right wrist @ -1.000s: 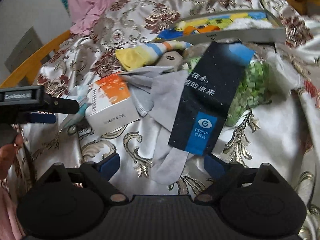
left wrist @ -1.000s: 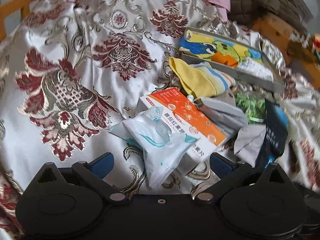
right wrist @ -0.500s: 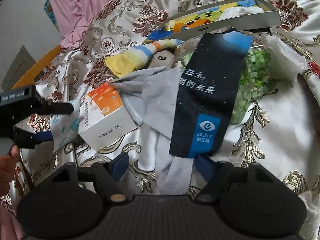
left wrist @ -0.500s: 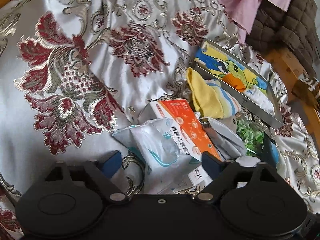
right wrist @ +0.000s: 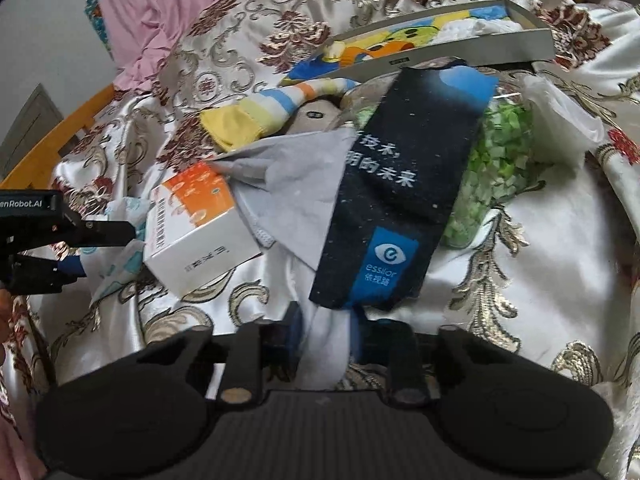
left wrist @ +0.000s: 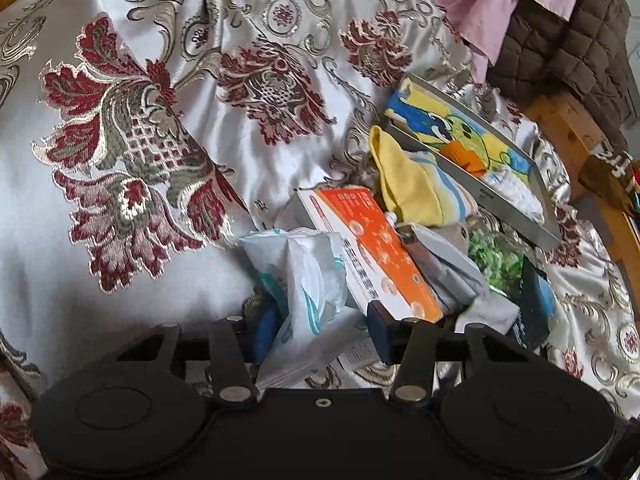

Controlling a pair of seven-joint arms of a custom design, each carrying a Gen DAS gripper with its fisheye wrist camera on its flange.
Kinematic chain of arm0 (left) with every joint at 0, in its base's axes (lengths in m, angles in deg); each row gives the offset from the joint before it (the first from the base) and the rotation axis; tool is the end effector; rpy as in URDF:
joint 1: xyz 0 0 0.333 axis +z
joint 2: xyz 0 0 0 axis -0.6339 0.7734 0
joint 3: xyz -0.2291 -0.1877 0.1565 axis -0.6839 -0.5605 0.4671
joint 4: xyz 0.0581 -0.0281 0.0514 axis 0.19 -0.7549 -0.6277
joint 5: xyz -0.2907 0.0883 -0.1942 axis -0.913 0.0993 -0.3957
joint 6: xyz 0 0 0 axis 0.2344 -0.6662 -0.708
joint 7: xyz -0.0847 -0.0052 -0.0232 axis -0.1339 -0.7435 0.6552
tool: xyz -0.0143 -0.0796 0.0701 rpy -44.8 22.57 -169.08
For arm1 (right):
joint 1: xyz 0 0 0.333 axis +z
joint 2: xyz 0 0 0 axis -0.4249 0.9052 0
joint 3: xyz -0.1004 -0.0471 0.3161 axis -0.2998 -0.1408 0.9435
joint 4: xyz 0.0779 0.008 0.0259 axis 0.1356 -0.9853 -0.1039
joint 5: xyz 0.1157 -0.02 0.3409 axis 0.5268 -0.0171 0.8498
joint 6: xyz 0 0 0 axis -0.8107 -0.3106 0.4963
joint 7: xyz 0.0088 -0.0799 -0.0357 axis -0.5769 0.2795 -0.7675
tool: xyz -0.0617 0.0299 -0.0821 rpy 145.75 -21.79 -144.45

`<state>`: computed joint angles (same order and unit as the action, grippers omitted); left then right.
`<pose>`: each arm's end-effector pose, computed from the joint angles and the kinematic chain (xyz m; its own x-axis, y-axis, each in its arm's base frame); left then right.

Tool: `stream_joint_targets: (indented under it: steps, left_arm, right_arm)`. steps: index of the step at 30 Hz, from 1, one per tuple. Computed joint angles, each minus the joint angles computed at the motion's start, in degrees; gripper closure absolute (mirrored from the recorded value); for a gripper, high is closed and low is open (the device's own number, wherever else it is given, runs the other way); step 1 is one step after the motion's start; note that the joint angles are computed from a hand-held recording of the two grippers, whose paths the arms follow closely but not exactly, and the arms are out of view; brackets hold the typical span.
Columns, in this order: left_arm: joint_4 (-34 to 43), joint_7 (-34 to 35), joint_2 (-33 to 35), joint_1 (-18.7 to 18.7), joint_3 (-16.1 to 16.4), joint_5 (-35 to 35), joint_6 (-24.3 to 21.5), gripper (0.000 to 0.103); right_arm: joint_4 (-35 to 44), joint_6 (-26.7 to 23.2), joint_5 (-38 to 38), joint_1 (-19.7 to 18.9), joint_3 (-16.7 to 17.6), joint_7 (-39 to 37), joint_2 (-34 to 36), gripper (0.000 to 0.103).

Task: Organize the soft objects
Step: 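Grasp the grey cloth with the right gripper while the left gripper lifts the tissue pack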

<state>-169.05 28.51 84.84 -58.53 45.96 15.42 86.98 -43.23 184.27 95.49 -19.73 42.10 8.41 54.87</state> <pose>0.6400 -0.2234 0.4557 0.2815 -0.8604 0.4249 -0.7236 -0.4812 -0.4948 0.6655 0.2775 0.4005 0.3520 -0.8709 -0.3429 -0.7810 -0.0714 -0.6204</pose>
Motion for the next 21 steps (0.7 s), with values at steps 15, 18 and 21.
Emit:
stream_joint_targets:
  steps: [15,18,21]
  left_arm:
    - [-3.8,4.4,-3.1,-0.6,-1.4,-0.2,2.3,0.056]
    - [-4.8,2.9,-3.8,-1.9,0.1,1.5,3.6,0.056]
    - [-5.6,0.5,-4.6,-3.9,2.3,5.0,4.8,0.057]
  right_arm:
    - [-7.6,4.3,4.4,-7.6,10.8,-15.1,-4.6,0.097]
    - [-10.1,7.3,4.8,-11.1,15.6,-20.0,-5.4,0.097]
    - [-12.5,10.7,3.4,-15.5,21.2,-23.2,-5.6,0.097]
